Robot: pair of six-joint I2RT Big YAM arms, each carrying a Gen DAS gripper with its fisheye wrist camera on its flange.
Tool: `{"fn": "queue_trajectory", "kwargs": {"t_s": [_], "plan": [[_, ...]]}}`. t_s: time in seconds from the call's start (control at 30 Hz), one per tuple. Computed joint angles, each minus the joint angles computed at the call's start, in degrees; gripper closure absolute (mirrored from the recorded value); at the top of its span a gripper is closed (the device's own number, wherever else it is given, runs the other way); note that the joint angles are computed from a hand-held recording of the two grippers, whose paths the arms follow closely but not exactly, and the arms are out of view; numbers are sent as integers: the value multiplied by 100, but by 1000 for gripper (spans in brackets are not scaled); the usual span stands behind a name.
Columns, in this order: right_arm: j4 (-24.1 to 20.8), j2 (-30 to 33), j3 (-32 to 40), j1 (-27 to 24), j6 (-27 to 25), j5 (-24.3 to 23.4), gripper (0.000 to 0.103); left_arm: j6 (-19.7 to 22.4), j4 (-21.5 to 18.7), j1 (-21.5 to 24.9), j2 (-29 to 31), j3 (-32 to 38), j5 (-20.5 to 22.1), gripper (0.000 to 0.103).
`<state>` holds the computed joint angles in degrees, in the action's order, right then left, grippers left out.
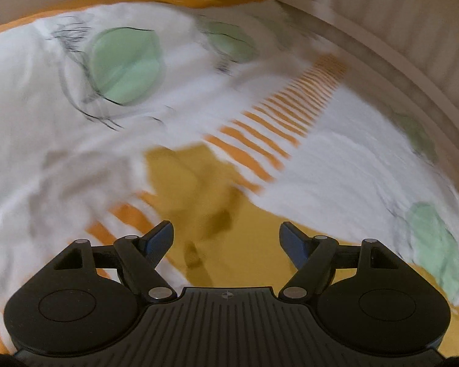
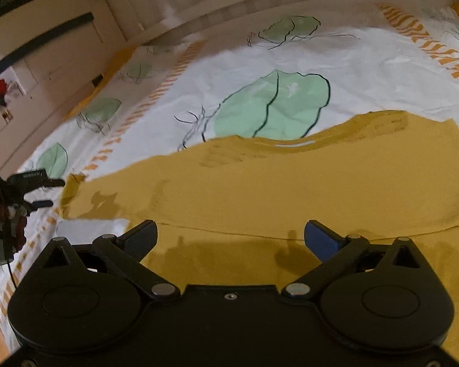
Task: Fold small clothes
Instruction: 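Move the left tool to the other sleeve cuff and close on it, then lift the held sleeve, lay it across the sweater back, open left tool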
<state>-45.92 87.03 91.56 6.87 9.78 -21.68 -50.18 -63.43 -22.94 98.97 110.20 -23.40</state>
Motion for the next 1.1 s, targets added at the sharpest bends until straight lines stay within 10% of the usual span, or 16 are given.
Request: {"fn": "queue_trajectory", "kwargs": {"t_s": [0.6,0.77,1.1], "plan": [[184,64,-96,588,92,178,1,330,-51,624,676,357,228,30],[41,114,-53,563,80,200,1,248,290,544,552,144,26,97],[44,64,-30,391,28,218,1,553,527,51,224,577,-476,98]]}}
